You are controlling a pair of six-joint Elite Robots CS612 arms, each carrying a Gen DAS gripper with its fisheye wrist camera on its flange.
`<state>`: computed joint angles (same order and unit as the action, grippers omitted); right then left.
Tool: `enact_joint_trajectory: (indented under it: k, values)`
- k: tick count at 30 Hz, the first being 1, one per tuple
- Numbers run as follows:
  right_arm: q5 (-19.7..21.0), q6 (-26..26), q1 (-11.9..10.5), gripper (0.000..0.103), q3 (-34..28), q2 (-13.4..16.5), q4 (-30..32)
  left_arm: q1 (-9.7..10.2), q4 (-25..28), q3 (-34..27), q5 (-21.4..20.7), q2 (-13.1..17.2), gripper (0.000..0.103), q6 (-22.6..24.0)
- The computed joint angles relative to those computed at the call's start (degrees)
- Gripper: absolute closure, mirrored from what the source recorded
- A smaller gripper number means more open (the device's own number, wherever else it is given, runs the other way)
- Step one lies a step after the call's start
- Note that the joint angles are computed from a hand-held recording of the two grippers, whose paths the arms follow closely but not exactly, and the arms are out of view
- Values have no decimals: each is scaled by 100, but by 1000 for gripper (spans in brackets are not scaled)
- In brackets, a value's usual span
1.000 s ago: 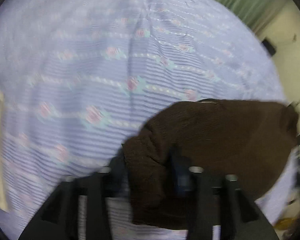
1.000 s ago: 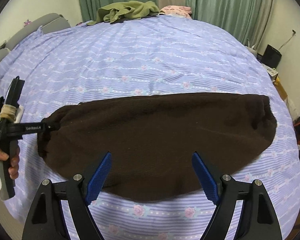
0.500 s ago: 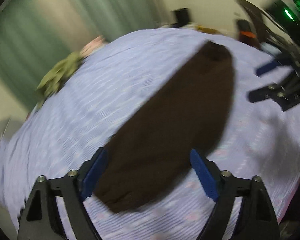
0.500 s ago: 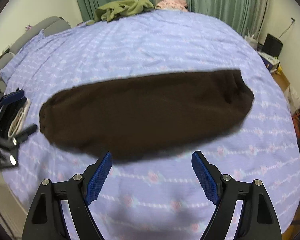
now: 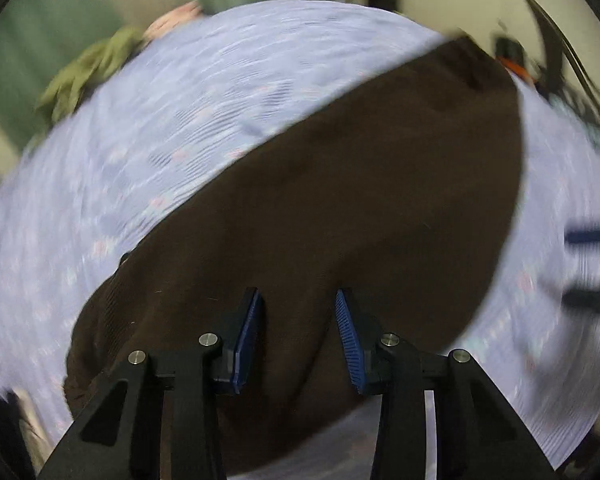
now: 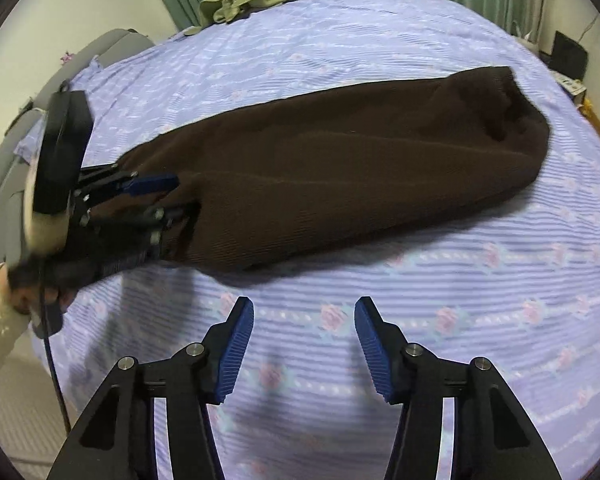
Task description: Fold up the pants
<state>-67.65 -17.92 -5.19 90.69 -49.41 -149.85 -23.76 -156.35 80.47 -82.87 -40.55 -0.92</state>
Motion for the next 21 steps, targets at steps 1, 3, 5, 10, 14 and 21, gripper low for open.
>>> enact_joint_trajectory:
  k: [1, 3, 5, 10, 14, 21]
  values:
    - [115, -25, 7, 49, -75, 58, 51, 56, 76, -94, -46, 54, 62, -169]
    - [273, -83, 25, 49, -190, 151, 137, 106, 172, -225, -97, 155, 62, -327]
    - [433, -184, 49, 49, -379, 270, 306, 145, 233, -357, -143, 271, 62, -431]
    - [756, -486, 104, 49, -661, 413, 595, 239, 396, -528, -387, 366, 62, -768]
    - [959, -711, 153, 49, -835, 504, 788, 339, 491, -631, -684, 407, 62, -848]
    - [863, -1068, 328, 47, -1464, 943, 1552, 440, 415, -587, -1020, 394, 62, -892]
